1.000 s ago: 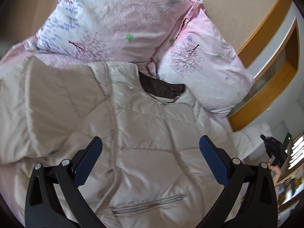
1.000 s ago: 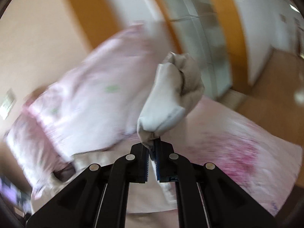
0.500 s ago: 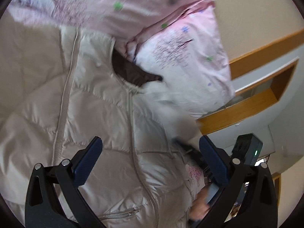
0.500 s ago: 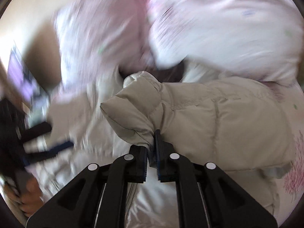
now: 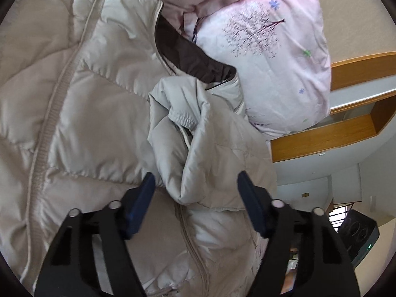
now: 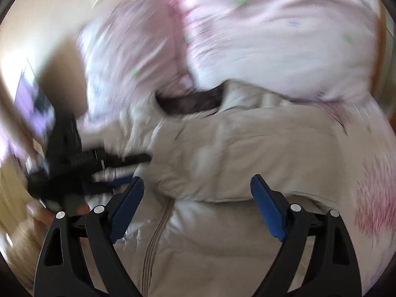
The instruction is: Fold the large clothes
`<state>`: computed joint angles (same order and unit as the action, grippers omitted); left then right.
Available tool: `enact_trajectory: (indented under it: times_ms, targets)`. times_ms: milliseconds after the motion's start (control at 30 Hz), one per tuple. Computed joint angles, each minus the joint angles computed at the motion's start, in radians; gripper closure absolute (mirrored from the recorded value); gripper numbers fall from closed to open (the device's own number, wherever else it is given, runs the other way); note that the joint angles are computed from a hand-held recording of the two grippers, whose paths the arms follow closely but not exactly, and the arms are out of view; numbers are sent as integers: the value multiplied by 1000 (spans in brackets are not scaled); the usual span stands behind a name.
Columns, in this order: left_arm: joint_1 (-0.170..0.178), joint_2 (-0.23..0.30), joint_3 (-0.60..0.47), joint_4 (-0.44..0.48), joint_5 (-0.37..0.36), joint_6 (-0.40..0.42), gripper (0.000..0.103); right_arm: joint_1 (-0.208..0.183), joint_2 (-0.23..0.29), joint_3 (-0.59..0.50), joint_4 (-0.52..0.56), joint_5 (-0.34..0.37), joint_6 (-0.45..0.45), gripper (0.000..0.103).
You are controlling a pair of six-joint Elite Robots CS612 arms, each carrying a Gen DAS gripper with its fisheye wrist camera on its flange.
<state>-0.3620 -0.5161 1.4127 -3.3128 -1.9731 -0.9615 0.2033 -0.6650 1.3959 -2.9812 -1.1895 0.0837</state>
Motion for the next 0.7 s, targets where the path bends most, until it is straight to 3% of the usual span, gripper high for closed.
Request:
enact_trajectory:
  times_ms: [67, 100, 200, 400, 533, 633, 700]
  targets:
    - [-2, 7, -16, 27, 2, 3, 56, -17, -2, 8, -49, 3, 85, 14]
    - [-2, 13, -26, 37, 0, 6, 72, -27, -2, 12, -70, -1, 120, 14]
    - [-3, 15, -33, 48, 25, 28, 88, -40, 5, 9, -109, -18, 187, 14]
    - [5, -33, 44, -23, 138, 53, 91, -47, 8, 20, -164, -43, 221, 16]
    - [16, -53, 80, 19, 167, 60, 90, -35, 19, -2, -122, -46, 201, 18]
    - [19, -48, 80, 65, 158, 55, 86, -15, 36, -44, -38, -17, 164, 27]
    - [18, -49, 81, 77, 169, 64, 74, 3, 52, -79, 21, 11, 129, 36]
